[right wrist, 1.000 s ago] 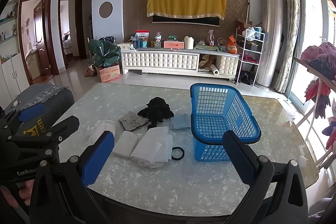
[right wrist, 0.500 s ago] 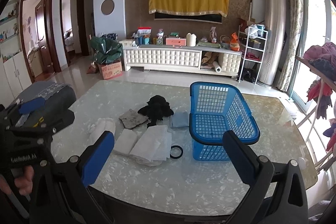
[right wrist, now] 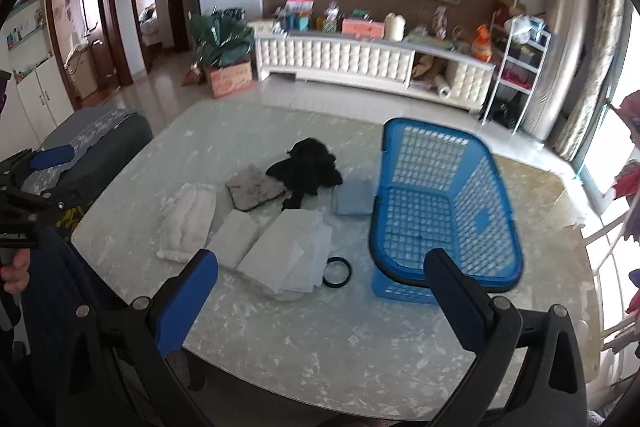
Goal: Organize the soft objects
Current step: 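Reach both tools toward the white cloths and quilted pad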
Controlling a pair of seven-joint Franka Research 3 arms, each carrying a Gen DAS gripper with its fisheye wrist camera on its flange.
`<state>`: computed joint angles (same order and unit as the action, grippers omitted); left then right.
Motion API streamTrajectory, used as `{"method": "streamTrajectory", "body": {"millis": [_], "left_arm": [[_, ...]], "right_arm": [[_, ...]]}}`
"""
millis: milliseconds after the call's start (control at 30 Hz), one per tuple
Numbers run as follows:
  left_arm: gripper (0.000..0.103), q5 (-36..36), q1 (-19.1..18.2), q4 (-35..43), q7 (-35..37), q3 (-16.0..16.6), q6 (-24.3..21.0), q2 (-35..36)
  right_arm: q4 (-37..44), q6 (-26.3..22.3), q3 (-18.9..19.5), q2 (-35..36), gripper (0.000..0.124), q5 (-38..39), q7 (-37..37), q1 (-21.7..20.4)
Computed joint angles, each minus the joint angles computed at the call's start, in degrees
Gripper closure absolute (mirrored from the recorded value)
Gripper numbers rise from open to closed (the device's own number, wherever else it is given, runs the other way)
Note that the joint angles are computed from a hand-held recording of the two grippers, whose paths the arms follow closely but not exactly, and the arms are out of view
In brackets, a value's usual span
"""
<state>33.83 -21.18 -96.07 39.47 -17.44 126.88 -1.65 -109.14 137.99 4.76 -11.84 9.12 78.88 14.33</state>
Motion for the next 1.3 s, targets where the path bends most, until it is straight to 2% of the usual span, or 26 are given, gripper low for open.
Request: {"method": "streamTrajectory", "body": {"millis": [167, 300, 467, 767, 1000, 1300], "left_arm": [[0.000, -4.0, 1.2, 0.7, 5.7, 1.4, -2.5, 1.9], [0.000, -8.1, 2.5, -0.5, 11.9, 2.5, -1.3, 2.8], [0.000, -12.2, 3.9, -0.7, 16.8, 3.4, -2.0, 4.7], [0.000, -21.0, 6.8, 0.4, 22.1, 4.6, -0.6, 9.0], [0.000, -23.4, 7.7, 1.9, 24.7, 4.8, -1.3, 12.9], [0.000, -25.3, 8.4, 4.4, 28.1, 4.9, -4.3, 17.2]], "right_arm": [[5.6, -3.9, 0.3, 4.8, 0.021, -0.4, -0.9, 0.9], [9.9, -8.1, 0.6, 8.6, 0.021, -1.4, -1.3, 1.8], [16.1, -14.1, 0.4, 14.1, 0.021, -2.3, -2.2, 2.9], [26.0, -22.8, -0.1, 22.7, 0.021, -1.8, -1.5, 4.4], [32.9, -28.7, -1.3, 29.1, 0.026, -4.9, 2.7, 5.7], [35.9, -33.4, -2.6, 32.9, 0.032, -7.8, 6.4, 6.1]]}}
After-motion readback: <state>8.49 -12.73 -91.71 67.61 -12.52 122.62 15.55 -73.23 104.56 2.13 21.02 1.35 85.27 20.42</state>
